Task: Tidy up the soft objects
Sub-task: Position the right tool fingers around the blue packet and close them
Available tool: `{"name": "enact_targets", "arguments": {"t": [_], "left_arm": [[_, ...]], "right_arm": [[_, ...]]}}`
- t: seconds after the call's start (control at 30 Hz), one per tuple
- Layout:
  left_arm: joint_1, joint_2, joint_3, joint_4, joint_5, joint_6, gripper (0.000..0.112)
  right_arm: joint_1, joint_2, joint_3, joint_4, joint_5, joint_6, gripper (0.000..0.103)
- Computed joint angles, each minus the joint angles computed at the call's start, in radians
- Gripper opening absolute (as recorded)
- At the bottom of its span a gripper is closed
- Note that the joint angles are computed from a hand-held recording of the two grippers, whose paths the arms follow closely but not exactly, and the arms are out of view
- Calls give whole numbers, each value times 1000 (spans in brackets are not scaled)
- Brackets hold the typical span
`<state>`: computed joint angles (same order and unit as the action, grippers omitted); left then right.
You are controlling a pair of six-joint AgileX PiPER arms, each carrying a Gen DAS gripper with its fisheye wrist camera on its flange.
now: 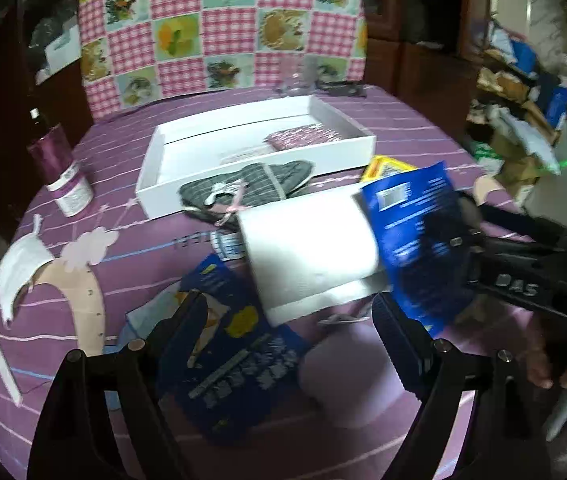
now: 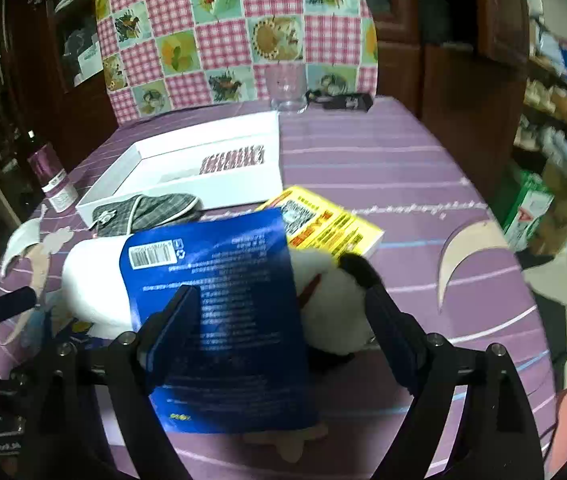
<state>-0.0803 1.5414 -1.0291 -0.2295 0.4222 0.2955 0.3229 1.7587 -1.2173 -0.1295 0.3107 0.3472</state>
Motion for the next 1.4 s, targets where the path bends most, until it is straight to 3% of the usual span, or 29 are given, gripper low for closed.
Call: {"name": "enact_targets", "arguments": {"t": [0.13, 0.43, 0.73, 0.83, 0.93, 1.17, 1.4], "left_arm": [[35, -8, -1, -147, 23, 125, 85], [81, -6, -16, -252, 63, 189, 85], [63, -23, 3, -206, 20, 150, 85], [61, -22, 1, -178, 17, 119, 85], [82, -19, -4, -240, 38, 168, 85], [75, -39, 19, -268, -7, 196, 85], [135, 13, 7, -514, 40, 418, 81]], "right_arm": [[-17, 15, -12, 153, 12, -143, 92], [35, 33, -12, -58, 6, 7, 103], [6, 43, -11, 125, -6, -132, 103], [8, 40, 3, 122, -26, -125, 103], [14, 40, 3, 96, -26, -105, 103], [16, 37, -4, 76, -10, -99, 103], [33, 29, -9, -10, 5, -49, 103]]}}
